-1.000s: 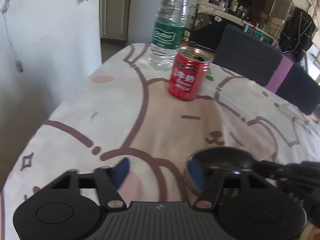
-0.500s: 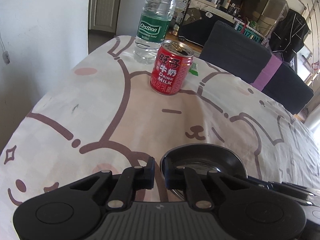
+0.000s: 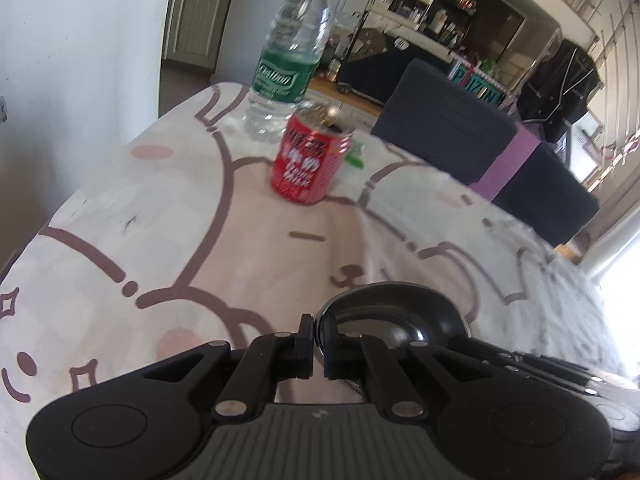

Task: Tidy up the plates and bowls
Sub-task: 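Lift the steel bowl with both grippers and carry it over the small tray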

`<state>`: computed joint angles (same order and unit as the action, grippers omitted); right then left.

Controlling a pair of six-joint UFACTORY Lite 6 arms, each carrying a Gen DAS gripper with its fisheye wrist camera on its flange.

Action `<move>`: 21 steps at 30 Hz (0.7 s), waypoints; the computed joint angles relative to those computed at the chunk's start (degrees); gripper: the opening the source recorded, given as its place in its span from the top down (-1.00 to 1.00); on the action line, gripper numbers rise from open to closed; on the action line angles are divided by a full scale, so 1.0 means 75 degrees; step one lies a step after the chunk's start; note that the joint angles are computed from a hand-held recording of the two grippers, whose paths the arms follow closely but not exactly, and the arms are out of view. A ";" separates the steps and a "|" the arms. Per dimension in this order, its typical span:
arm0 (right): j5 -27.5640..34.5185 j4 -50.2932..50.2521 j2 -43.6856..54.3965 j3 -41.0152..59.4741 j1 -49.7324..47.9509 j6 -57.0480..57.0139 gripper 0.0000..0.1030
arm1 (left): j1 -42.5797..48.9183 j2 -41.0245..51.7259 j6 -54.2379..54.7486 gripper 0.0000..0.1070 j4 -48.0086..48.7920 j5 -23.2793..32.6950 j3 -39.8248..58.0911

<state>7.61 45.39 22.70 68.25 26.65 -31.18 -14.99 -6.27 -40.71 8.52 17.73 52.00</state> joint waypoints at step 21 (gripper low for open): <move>0.2889 0.0670 -0.5277 -0.2951 -0.4143 -0.2837 0.92 | -0.5068 0.0741 -0.6555 0.92 0.5077 0.2693 0.2765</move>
<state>29.28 50.42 -16.87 46.12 -4.42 -52.46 -53.00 -0.72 -89.87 46.60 37.92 72.74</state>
